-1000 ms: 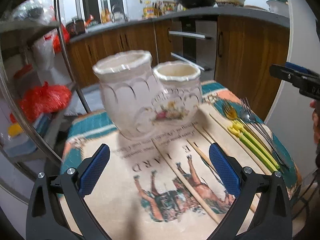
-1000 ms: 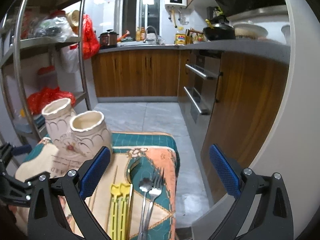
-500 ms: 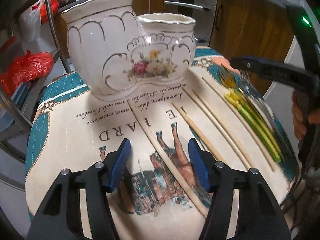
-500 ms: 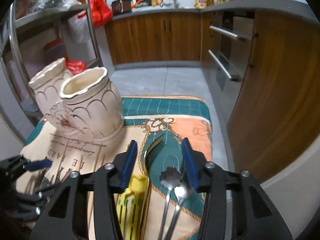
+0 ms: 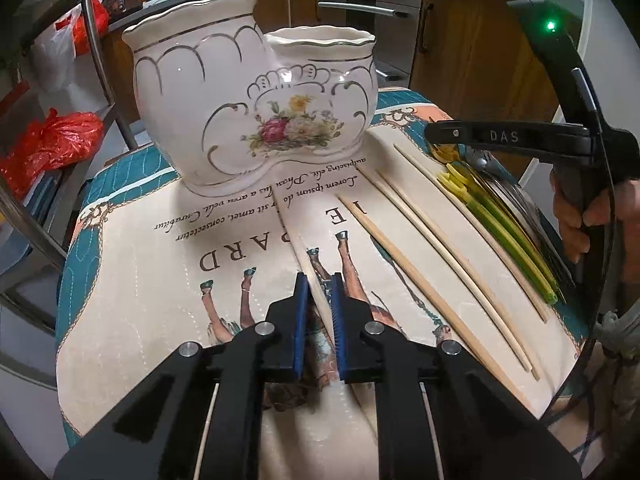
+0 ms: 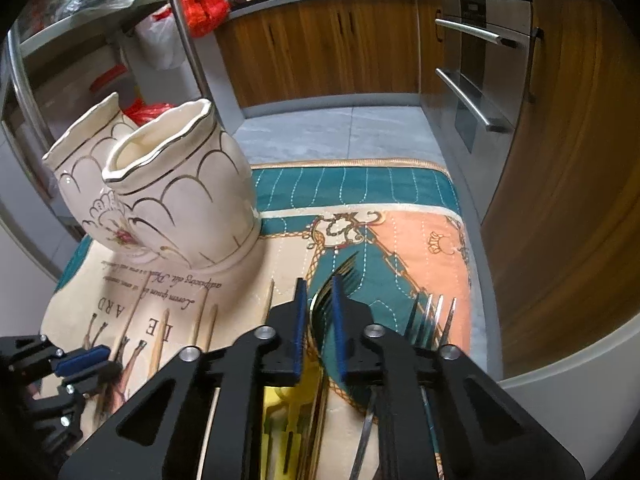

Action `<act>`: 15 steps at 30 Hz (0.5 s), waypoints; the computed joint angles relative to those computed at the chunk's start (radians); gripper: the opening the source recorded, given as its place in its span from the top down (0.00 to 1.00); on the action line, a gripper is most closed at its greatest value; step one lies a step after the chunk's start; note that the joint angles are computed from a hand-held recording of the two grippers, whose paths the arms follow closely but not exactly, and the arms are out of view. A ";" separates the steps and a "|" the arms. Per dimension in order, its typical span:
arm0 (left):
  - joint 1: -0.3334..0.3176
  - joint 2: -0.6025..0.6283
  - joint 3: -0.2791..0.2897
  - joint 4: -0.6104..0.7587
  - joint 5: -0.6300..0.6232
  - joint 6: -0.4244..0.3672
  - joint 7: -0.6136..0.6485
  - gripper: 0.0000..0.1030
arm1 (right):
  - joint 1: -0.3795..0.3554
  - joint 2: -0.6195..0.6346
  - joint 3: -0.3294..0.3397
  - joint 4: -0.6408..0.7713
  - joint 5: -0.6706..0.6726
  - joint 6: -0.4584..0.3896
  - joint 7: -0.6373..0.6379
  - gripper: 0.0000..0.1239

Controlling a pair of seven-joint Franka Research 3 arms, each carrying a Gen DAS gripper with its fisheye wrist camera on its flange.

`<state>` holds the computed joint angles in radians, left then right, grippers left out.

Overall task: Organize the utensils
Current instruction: 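Grasp a wooden chopstick with the left tool while the right tool grasps a gold fork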

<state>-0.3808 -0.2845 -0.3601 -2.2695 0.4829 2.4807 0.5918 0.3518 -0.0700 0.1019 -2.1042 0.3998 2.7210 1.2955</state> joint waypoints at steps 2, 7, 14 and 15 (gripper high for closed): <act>0.003 -0.014 -0.003 -0.016 0.014 0.011 -0.012 0.90 | 0.004 -0.011 -0.001 -0.010 0.021 0.013 -0.021 0.91; 0.009 -0.057 0.000 -0.068 0.023 0.058 -0.031 0.93 | 0.016 -0.073 -0.002 -0.057 0.067 0.059 -0.072 0.92; 0.018 -0.135 -0.001 -0.140 0.020 0.106 -0.037 0.94 | 0.052 -0.208 -0.001 -0.148 0.073 0.149 -0.118 0.94; 0.018 -0.151 0.000 -0.154 0.020 0.120 -0.038 0.94 | 0.056 -0.222 0.000 -0.157 0.067 0.161 -0.119 0.94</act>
<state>-0.3623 -0.4350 -0.3604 -2.4233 0.5027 2.6009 0.5535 0.4074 -0.2925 0.1024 -2.2613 0.4668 2.8815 1.1760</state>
